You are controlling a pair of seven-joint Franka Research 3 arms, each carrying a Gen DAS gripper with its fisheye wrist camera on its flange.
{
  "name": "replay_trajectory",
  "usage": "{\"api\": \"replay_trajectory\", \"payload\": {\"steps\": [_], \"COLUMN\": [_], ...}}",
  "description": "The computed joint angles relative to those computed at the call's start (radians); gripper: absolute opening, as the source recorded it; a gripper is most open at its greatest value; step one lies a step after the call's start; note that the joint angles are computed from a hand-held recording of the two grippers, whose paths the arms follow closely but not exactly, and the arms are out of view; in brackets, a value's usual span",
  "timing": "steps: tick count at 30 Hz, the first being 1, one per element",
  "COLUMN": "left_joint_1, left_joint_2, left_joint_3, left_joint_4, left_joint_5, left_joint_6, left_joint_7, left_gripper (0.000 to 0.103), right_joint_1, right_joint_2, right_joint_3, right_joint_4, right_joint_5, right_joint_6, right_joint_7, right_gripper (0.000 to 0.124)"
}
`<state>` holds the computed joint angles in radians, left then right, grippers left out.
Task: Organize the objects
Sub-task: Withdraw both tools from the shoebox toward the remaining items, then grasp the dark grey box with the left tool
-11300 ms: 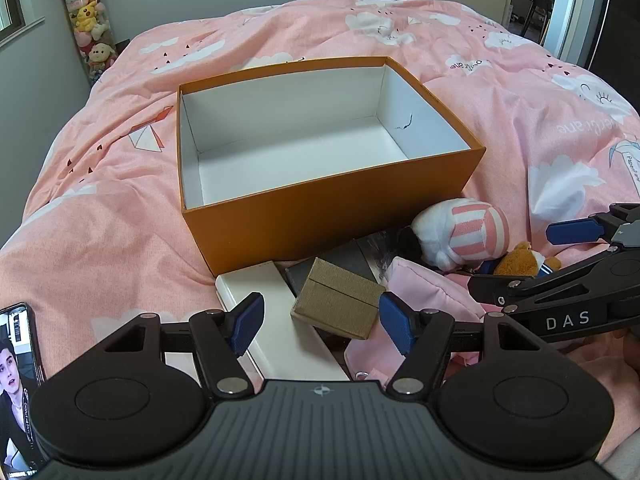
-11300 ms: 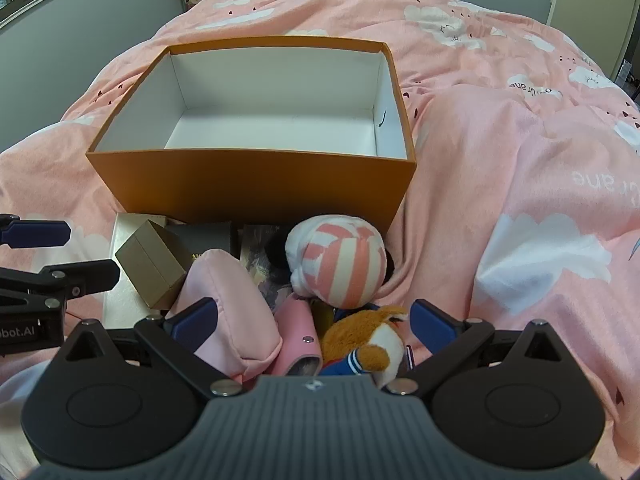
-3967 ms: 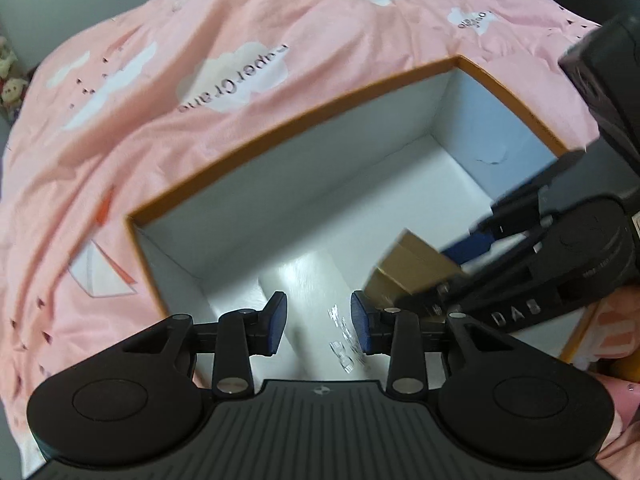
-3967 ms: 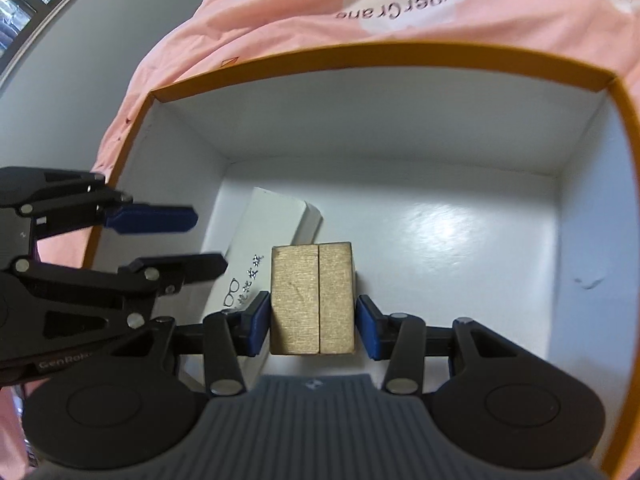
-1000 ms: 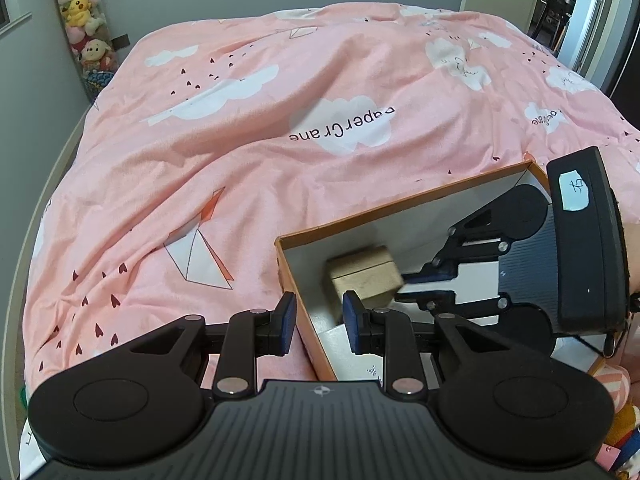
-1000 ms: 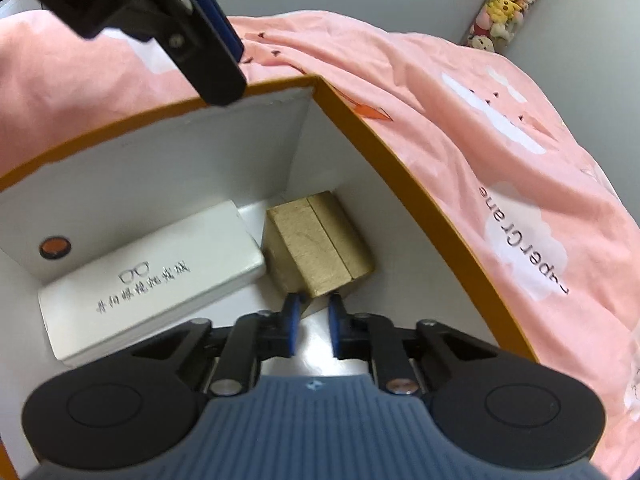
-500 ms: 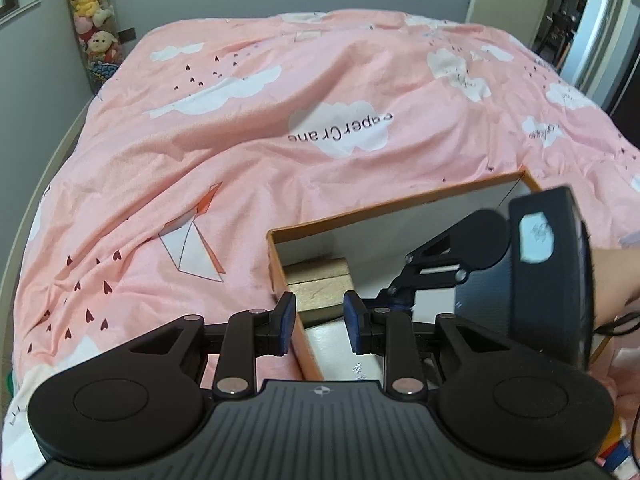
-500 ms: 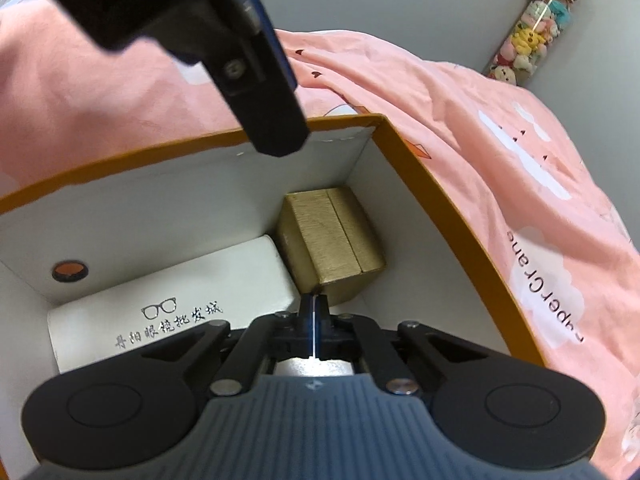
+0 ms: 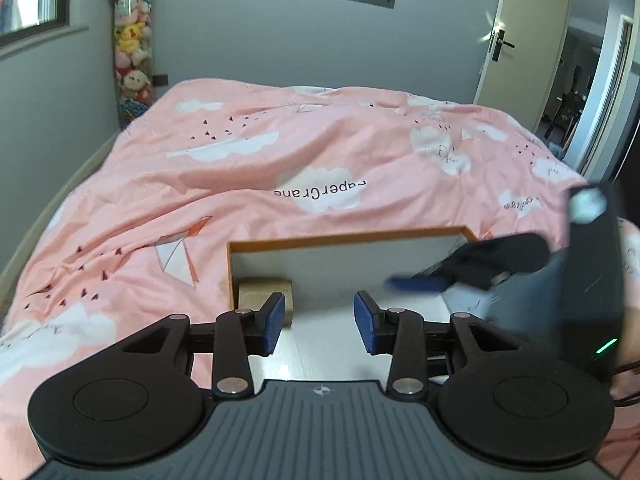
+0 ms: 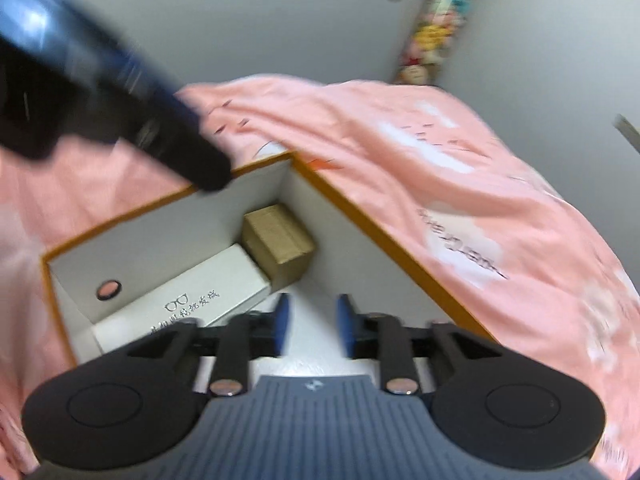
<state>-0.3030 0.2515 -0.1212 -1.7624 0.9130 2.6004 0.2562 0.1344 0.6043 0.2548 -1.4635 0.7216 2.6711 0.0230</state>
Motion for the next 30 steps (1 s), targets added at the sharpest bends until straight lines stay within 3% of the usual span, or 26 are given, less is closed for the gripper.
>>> {"api": "replay_trajectory", "payload": {"steps": [3,9,14,20,25,30], "left_joint_1": [-0.032,-0.056,-0.033,-0.024,-0.017,0.018], "left_joint_2": [-0.015,-0.054,-0.077,-0.115,-0.139,-0.147], "left_joint_3": [-0.006,-0.037,-0.077,-0.091,-0.104,-0.151], "left_joint_4": [-0.022,-0.089,-0.147,-0.238,-0.292,-0.341], "left_joint_5": [0.054,0.102,-0.049,-0.162,-0.258,-0.552], "left_joint_6": [-0.04,-0.041,0.009,0.088,0.113,0.181], "left_joint_7": [-0.046,-0.107,0.022,0.087,0.134,0.426], "left_gripper": [0.05,0.052,0.053,0.053,0.053,0.053], "right_joint_1": [-0.084,-0.111,-0.088,-0.03,0.025,0.039], "right_joint_2": [-0.107,-0.301,-0.412,-0.514,-0.556,-0.583], "right_joint_3": [0.062,0.034,-0.027,-0.123,-0.186,-0.217], "right_joint_4": [-0.138,-0.368,-0.506,-0.636,-0.705,-0.749], "right_joint_5": [0.169,0.447,0.548,0.473,0.335,0.237], "right_joint_6": [0.044,0.077,0.037,-0.025,-0.021,-0.013], "right_joint_7": [-0.085,-0.114,-0.056,0.123,0.303,0.449], "right_gripper": [0.05,0.056,0.056,0.055,0.051,0.043]}}
